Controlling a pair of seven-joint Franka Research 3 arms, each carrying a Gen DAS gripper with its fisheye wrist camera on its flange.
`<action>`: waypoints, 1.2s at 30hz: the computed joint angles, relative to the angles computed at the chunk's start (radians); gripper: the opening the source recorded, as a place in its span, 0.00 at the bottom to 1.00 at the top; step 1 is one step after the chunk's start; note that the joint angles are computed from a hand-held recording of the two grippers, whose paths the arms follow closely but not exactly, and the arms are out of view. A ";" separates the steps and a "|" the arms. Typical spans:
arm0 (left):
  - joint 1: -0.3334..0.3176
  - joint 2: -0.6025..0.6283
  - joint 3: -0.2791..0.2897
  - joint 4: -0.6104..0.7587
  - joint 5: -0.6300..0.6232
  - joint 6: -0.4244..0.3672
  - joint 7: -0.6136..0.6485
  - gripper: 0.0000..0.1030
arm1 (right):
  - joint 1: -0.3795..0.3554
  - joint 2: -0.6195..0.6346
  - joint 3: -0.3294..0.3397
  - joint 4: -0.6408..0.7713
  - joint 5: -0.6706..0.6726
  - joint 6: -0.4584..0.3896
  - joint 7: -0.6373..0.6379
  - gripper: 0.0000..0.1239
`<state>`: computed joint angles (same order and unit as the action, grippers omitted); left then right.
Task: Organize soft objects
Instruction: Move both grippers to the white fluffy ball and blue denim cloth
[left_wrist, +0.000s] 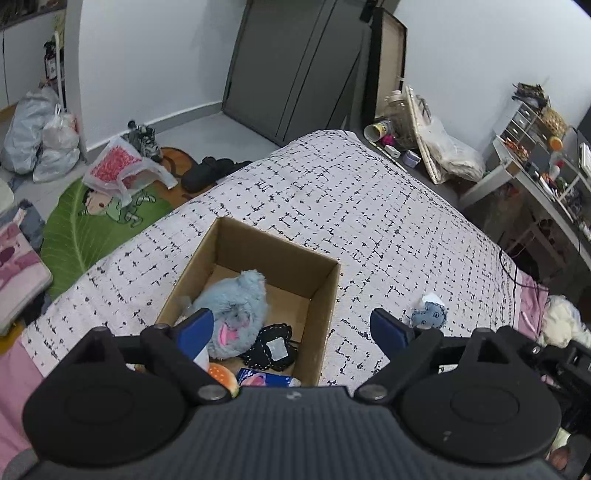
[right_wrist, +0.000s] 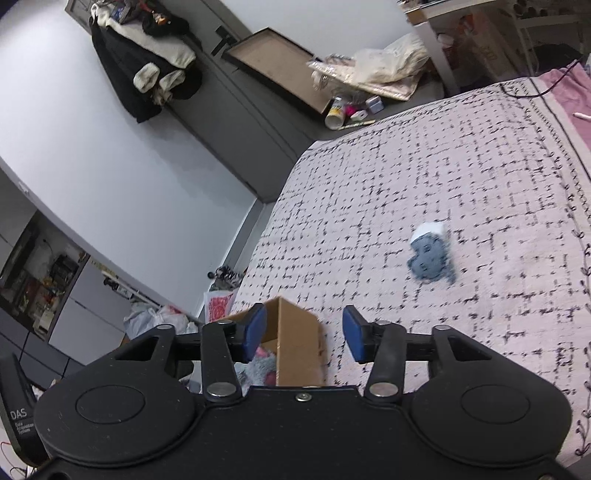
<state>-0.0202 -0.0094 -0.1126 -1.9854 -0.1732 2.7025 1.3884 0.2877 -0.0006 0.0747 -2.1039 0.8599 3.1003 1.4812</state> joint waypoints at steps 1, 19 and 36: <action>-0.002 0.002 -0.002 0.001 -0.007 0.001 0.004 0.88 | -0.002 -0.003 -0.002 -0.006 -0.021 0.007 0.014 0.45; -0.042 0.039 -0.035 0.055 0.130 -0.025 -0.114 0.98 | -0.044 -0.058 -0.063 -0.046 -0.147 -0.030 -0.018 0.83; -0.082 0.134 -0.058 0.188 0.249 -0.053 -0.211 1.00 | -0.122 0.011 -0.076 0.082 -0.081 -0.123 -0.173 0.83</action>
<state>-0.1018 0.1244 -0.1706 -1.7974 0.0758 2.6491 1.1775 0.1655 0.0106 -0.0013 -2.0220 0.7792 2.9770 1.3085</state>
